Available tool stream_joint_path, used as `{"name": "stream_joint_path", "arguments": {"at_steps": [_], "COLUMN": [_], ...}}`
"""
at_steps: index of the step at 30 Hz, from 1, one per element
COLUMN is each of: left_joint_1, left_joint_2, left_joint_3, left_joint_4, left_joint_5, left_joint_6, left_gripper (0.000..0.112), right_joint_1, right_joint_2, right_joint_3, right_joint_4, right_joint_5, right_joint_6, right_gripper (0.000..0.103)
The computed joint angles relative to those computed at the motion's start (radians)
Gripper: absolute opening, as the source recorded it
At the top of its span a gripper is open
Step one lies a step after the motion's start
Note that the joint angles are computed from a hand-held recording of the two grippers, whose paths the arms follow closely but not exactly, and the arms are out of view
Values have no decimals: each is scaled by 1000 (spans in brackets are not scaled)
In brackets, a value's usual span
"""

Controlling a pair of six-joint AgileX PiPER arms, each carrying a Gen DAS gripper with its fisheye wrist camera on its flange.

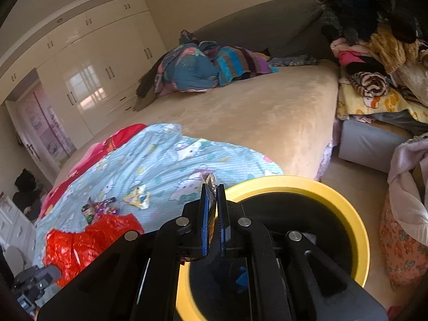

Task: Collect trash
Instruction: 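Carry the red bag with the left tool while the right tool carries the wrapper to the bin, then open the left tool over the bin while the right tool releases its wrapper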

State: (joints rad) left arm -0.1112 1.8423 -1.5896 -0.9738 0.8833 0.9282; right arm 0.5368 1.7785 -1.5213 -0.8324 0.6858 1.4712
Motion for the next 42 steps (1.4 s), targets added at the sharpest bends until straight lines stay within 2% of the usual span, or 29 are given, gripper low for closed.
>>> {"name": "stream_joint_path", "arguments": {"at_steps": [10, 23, 38, 40, 42], "left_joint_1": [-81, -163, -275, -277, -274], "left_joint_2": [10, 61, 204, 212, 205], "left_joint_3": [7, -33, -209, -215, -205], "left_joint_4": [39, 122, 275, 272, 257], "left_joint_5": [-15, -21, -24, -36, -68], "left_joint_6": [4, -52, -149, -150, -152], "left_gripper": [5, 5, 5, 12, 48], "right_joint_1": [-36, -86, -142, -149, -149], "right_joint_2": [-42, -67, -73, -71, -70], "right_joint_3": [104, 177, 232, 231, 232], "right_joint_4": [-30, -6, 72, 92, 89], "right_joint_5": [-4, -42, -115, -121, -116], "right_joint_6": [71, 78, 39, 22, 33], "right_gripper": [6, 6, 7, 9, 23]}}
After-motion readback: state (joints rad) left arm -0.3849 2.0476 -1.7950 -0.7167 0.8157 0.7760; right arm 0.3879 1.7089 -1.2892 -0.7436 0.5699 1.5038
